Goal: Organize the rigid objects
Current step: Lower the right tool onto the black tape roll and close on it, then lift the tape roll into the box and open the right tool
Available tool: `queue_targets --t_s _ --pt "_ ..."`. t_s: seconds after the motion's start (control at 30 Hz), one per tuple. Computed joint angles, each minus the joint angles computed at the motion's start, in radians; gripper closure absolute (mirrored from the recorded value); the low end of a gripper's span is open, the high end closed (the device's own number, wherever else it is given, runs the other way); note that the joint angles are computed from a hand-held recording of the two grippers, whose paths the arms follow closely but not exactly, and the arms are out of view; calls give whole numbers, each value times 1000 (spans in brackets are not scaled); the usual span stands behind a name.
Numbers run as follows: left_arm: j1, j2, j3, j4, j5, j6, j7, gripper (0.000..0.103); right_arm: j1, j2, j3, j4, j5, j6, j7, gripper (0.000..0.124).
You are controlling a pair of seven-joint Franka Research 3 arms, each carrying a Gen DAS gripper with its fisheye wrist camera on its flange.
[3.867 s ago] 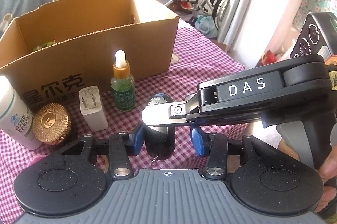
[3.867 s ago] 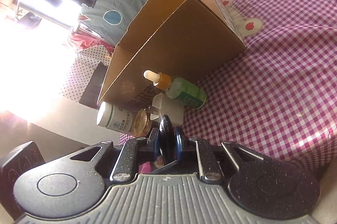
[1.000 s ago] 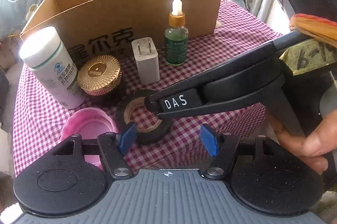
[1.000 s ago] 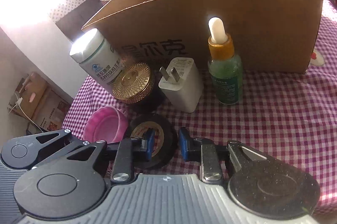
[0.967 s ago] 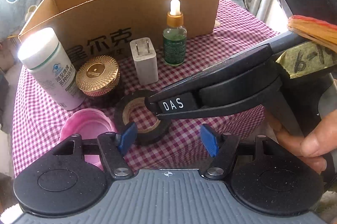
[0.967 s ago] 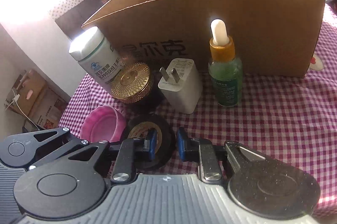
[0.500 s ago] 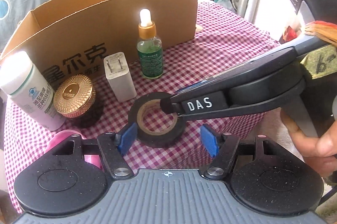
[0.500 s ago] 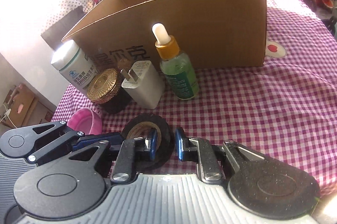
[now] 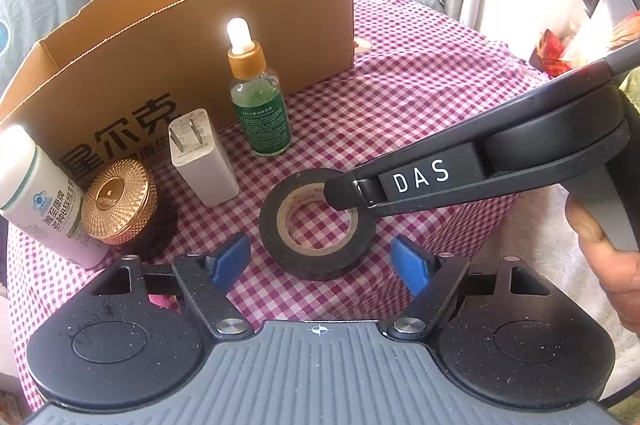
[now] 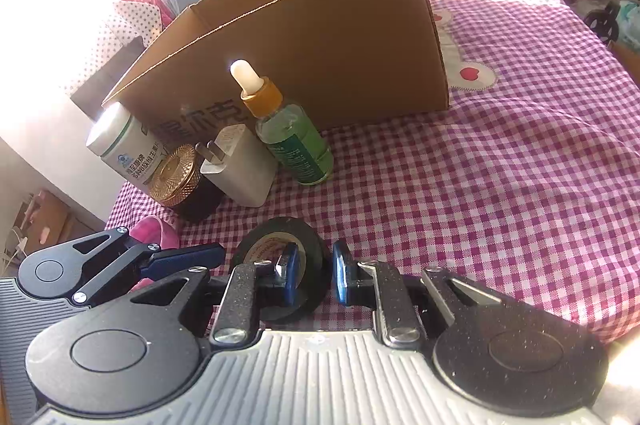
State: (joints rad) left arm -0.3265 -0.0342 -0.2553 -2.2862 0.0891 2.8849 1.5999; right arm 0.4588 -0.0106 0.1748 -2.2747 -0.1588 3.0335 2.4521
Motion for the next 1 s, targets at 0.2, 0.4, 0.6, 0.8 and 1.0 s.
queue_targets --t_s 0.2,0.4,0.6,0.8,1.0 --pt "0 22 -3 9 -38 27 25 22 4 -5 2 -16 94 31 -62 105" --pt "2 23 -8 10 -82 31 57 23 5 -6 5 -20 127 36 -91 105" --pt "5 27 -6 14 -154 37 75 36 5 -11 7 -20 136 28 -105 105" --pt "4 23 -8 7 -164 48 80 37 -1 -8 11 -11 81 16 -67 104" --pt "-13 -32 7 -33 -247 67 138 37 -7 -20 15 0 -25 -4 44 104"
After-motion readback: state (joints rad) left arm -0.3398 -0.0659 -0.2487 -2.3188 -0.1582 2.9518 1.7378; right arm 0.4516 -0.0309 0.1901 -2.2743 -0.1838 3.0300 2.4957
